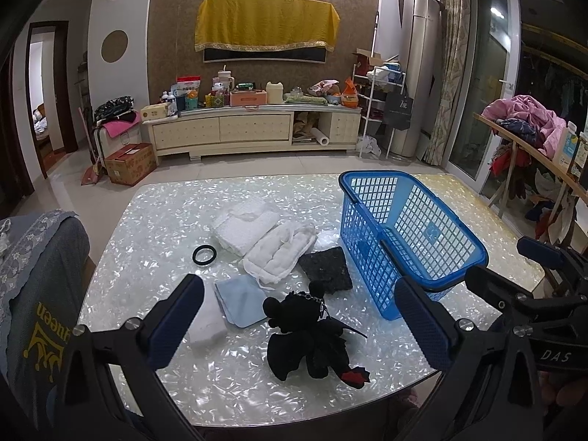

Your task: Organize soft objects

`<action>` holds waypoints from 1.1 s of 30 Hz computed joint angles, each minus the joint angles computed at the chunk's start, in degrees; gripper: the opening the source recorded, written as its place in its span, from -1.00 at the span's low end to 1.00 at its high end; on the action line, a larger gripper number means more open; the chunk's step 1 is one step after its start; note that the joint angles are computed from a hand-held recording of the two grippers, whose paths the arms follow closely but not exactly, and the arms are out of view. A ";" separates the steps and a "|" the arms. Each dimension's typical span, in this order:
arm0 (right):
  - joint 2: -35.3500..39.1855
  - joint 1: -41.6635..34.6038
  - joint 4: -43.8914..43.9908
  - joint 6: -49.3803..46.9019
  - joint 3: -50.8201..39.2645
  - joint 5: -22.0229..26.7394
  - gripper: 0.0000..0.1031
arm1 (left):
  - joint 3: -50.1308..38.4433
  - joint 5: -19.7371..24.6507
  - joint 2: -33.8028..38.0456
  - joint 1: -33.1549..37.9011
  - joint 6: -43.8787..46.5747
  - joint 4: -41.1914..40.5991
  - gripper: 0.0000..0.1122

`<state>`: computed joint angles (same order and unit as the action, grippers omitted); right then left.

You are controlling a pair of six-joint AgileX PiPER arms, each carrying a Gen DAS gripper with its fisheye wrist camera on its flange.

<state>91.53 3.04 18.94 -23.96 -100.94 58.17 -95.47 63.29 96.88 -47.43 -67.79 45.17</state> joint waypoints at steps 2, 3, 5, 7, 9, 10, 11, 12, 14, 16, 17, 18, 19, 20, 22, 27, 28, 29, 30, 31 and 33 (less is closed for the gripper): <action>0.23 0.03 -0.17 0.10 -0.34 0.19 1.00 | -0.13 0.24 0.08 -0.23 -0.14 0.11 0.84; 0.33 -0.06 -0.03 0.04 -0.43 0.36 1.00 | -0.19 0.18 0.13 -0.22 -0.13 0.18 0.84; 0.31 0.00 -0.18 0.13 -0.31 0.21 1.00 | -0.32 0.12 0.24 -0.23 0.07 0.07 0.84; 0.23 -0.13 -0.13 0.12 -0.08 -0.05 1.00 | -0.48 0.02 0.39 -0.19 0.30 -0.14 0.84; 0.24 -0.14 -0.01 0.11 0.05 -0.16 1.00 | -0.48 -0.04 0.42 -0.22 0.30 -0.17 0.84; 0.33 -0.12 -0.09 0.16 -0.04 -0.04 1.00 | -0.52 0.04 0.45 -0.23 0.35 -0.18 0.84; 0.36 -0.04 -0.15 0.21 -0.06 -0.01 1.00 | -0.55 0.03 0.47 -0.19 0.43 -0.25 0.84; 0.38 -0.01 -0.12 0.19 -0.05 0.01 1.00 | -0.67 0.17 0.56 -0.21 0.50 -0.28 0.84; 0.31 -0.05 0.06 0.07 0.05 0.09 1.00 | -0.72 0.17 0.56 -0.16 0.61 -0.36 0.84; 0.40 -0.07 0.14 0.01 -0.15 0.38 1.00 | -0.67 0.25 0.56 -0.26 0.41 -0.22 0.84; 0.33 -0.19 0.30 -0.19 -0.13 0.44 1.00 | -0.40 0.15 0.42 -0.30 0.27 -0.15 0.84; 0.36 -0.23 0.37 -0.29 -0.21 0.55 1.00 | -0.40 0.15 0.44 -0.33 0.18 -0.04 0.84; 0.36 -0.27 0.41 -0.33 -0.27 0.61 1.00 | -0.32 0.15 0.37 -0.39 0.14 0.02 0.84; 0.38 -0.29 0.42 -0.39 -0.32 0.62 1.00 | -0.44 0.10 0.37 -0.20 0.47 -0.24 0.84; 0.36 -0.32 0.41 -0.44 -0.34 0.68 1.00 | -0.37 0.05 0.27 -0.19 0.57 -0.23 0.84; 0.36 -0.52 0.80 -0.78 -0.39 0.62 1.00 | -0.62 0.15 0.32 -0.14 0.82 -0.30 0.84; 0.39 -0.57 0.92 -0.83 -0.45 0.66 1.00 | -0.53 0.04 0.30 -0.17 0.71 -0.23 0.84; 0.45 -0.62 1.02 -0.87 -0.61 0.74 1.00 | -0.62 0.00 0.33 -0.17 0.77 -0.21 0.84; 0.50 -0.66 1.07 -0.88 -0.72 0.73 1.00 | -0.73 0.00 0.34 -0.13 0.93 -0.22 0.84; 0.56 -0.62 1.07 -0.86 -0.81 0.69 1.00 | -1.10 0.13 0.48 -0.06 1.30 -0.31 0.84; 1.18 -0.73 1.27 -0.89 -1.80 1.25 1.00 | -1.82 0.16 0.65 0.18 1.96 -0.65 0.84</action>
